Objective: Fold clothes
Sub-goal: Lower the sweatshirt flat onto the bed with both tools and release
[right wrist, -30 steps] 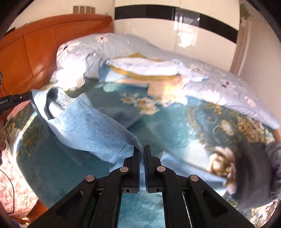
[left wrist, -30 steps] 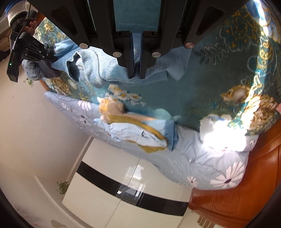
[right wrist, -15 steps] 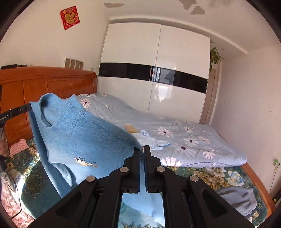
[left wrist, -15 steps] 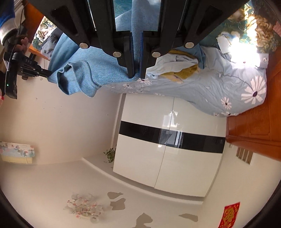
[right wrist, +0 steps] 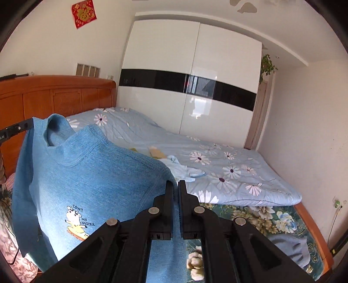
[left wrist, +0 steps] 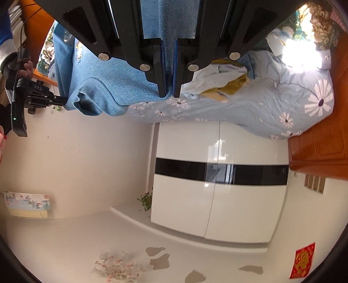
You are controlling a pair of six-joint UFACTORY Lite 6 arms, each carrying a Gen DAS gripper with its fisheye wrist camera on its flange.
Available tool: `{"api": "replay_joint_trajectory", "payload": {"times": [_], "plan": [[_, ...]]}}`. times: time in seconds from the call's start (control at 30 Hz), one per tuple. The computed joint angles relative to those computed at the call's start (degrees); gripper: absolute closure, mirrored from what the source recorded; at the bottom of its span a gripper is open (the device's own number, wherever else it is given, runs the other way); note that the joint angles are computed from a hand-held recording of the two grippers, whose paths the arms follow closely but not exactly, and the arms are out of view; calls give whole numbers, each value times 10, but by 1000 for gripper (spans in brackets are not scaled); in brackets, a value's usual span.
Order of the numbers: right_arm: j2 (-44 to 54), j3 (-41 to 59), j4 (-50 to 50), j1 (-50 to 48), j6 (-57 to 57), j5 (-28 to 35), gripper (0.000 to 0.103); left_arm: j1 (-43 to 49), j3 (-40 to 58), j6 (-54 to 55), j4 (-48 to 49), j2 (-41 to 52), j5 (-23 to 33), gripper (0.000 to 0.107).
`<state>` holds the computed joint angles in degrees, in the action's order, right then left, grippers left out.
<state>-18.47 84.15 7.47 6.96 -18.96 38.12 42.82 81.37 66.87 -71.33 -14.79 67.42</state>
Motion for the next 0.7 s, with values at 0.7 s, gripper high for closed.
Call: {"api": "replay_joint_trajectory", "payload": {"times": [0.7], "plan": [[663,428,-55,8,93,27,99,-271,315,-341,277,553,-265,101]]}}
